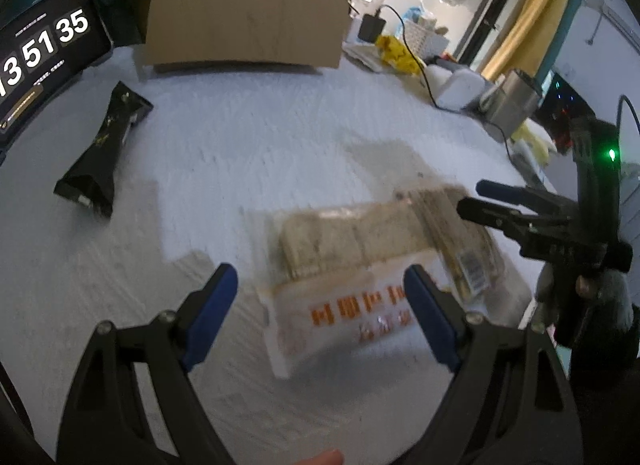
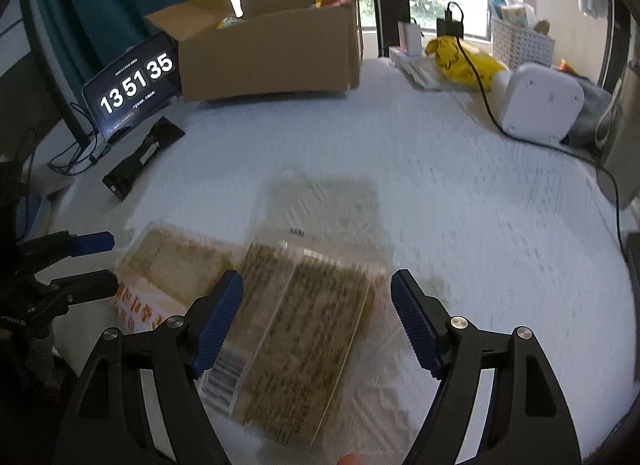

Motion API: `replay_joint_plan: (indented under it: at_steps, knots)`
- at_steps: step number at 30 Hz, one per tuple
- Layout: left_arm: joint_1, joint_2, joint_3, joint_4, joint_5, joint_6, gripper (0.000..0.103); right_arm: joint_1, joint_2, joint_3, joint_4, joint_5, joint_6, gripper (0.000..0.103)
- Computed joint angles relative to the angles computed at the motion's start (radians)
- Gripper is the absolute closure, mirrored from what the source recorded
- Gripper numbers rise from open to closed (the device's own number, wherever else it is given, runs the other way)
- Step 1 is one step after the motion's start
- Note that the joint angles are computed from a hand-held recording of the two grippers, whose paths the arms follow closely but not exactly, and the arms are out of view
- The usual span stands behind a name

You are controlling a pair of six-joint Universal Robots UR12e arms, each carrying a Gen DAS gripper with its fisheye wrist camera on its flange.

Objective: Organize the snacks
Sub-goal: 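Grasp the white-labelled bread pack with the left tool while the right tool grasps the brown bread pack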

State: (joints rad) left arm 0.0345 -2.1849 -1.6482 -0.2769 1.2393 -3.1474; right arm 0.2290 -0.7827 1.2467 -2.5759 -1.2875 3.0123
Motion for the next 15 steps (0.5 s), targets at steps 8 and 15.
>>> replay_joint_plan:
  at_steps: [8, 15]
  knots:
    - [-0.013, 0.022, -0.026, -0.074, 0.060, 0.117, 0.017, 0.001, -0.004, 0.012, 0.045, 0.018, 0.000, 0.021]
    - [-0.020, 0.012, -0.022, -0.061, 0.193, 0.078, 0.017, 0.011, 0.015, -0.012, 0.058, 0.029, -0.004, 0.014]
